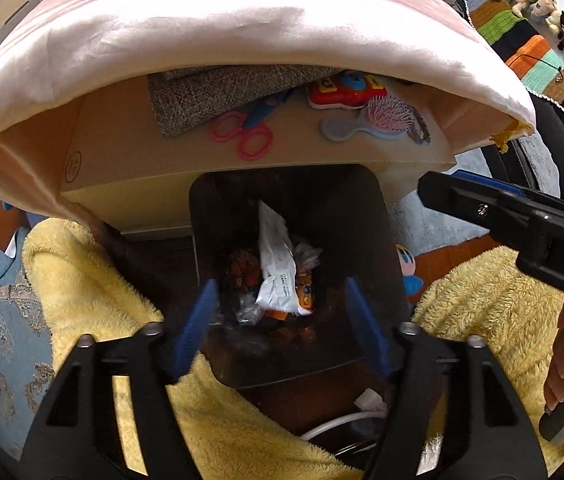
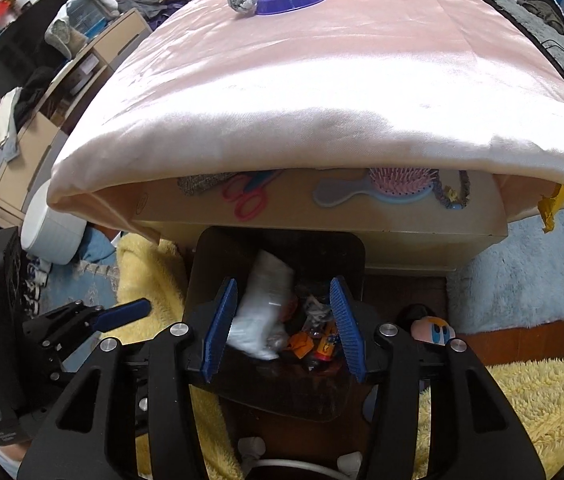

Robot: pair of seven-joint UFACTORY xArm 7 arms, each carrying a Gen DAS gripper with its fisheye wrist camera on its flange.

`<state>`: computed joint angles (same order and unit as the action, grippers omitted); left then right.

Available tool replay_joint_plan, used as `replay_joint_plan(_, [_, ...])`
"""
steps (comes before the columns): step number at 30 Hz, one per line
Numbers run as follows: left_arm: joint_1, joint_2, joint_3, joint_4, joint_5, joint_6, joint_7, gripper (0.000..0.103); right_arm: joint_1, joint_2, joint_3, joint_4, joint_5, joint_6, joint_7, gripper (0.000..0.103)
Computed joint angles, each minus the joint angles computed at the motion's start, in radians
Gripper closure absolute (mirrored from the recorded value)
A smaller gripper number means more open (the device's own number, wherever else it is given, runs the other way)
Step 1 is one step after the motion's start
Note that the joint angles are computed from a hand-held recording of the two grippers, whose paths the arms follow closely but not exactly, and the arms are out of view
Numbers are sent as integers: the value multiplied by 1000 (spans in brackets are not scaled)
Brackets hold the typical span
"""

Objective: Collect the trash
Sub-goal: 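Carry the ribbon and foil packet over the black bin and open both grippers, then grasp the crumpled white tissue with the right gripper while the left grasps crumpled foil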

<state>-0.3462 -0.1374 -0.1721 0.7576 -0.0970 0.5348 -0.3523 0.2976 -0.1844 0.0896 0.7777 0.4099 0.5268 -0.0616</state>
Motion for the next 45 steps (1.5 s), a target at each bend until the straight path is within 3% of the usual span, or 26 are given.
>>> replay_joint_plan(3, [14, -17, -8, 1, 59, 12, -42, 17, -12, -17, -2, -7, -17, -10, 22, 33])
replay_joint_plan(5, [25, -38, -9, 3, 97, 24, -68, 8, -26, -40, -1, -13, -47, -27, 53, 12])
replay_joint_plan(7, [38, -64, -12, 7, 137, 34, -94, 8, -48, -66, 1, -14, -97, -42, 101, 4])
replay_joint_plan(17, [94, -120, -15, 97, 225, 22, -132, 8, -91, -88, -46, 65, -164, -62, 130, 4])
replay_joint_plan(30, [95, 109, 15, 411, 276, 77, -83, 9, -134, 100, -35, 282, -208, -55, 133, 4])
replay_joint_plan(38, [71, 319, 56, 658, 280, 111, -30, 14, -160, 315, -20, 512, -244, -29, 152, 4])
replay_joint_plan(45, [56, 484, 90, 880, 270, 159, 18, 14, -187, 519, 20, 807, -182, 20, 64, 7])
